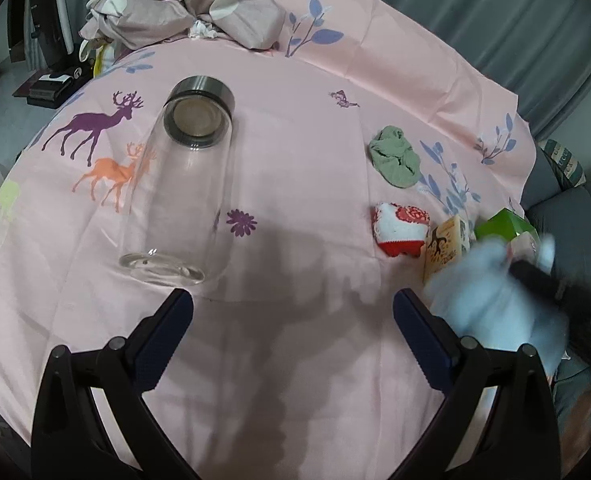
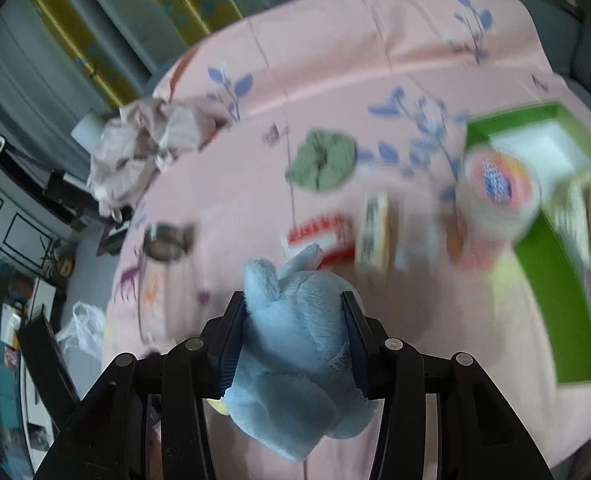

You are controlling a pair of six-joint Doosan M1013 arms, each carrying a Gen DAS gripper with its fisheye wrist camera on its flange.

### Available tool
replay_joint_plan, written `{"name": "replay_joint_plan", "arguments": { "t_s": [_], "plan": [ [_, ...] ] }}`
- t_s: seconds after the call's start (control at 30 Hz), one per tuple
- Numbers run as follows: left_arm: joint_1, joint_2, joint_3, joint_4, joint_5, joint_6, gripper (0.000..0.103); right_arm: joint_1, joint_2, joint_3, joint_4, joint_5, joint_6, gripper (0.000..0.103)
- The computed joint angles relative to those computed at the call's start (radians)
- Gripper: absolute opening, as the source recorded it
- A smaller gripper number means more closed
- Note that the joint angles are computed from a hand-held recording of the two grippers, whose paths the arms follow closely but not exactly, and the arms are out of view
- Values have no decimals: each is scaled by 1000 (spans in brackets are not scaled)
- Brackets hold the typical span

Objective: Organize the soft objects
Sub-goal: 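Lift the blue plush toy with the right gripper and carry it toward the box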

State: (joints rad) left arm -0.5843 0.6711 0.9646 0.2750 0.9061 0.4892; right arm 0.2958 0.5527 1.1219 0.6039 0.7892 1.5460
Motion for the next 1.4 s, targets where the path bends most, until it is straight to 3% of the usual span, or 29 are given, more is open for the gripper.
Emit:
{"name": "replay_joint_plan", "arguments": {
  "t_s": [0.2, 0.33, 0.67, 0.8, 1.03, 1.13, 1.3, 1.4],
  "plan": [
    [-10, -18, 19, 20, -42, 10, 99, -5, -7, 82, 118, 53, 5, 48],
    [-17, -21, 19, -21, -67, 81, 99, -3, -30, 138, 128, 8, -1, 48],
    [-28, -52, 83, -289, -99, 296, 99, -10, -71, 173, -83, -29, 131, 48],
    [-43, -50, 81, -350, -96, 377, 94, -33, -68, 192, 35, -10, 59, 48],
    [-64, -18, 34, -387, -50, 452, 78, -53, -68, 192, 97, 37, 18, 48],
    [-72, -1, 7, -364, -27, 447, 75, -61, -66, 192, 126, 56, -20, 48],
    [-84, 19, -28, -329, 2, 438, 62, -67, -49, 175, 159, 82, -67, 56],
    [-95, 29, -46, -272, 11, 419, 60, -76, -34, 165, 194, 96, -71, 56]
  ]
}}
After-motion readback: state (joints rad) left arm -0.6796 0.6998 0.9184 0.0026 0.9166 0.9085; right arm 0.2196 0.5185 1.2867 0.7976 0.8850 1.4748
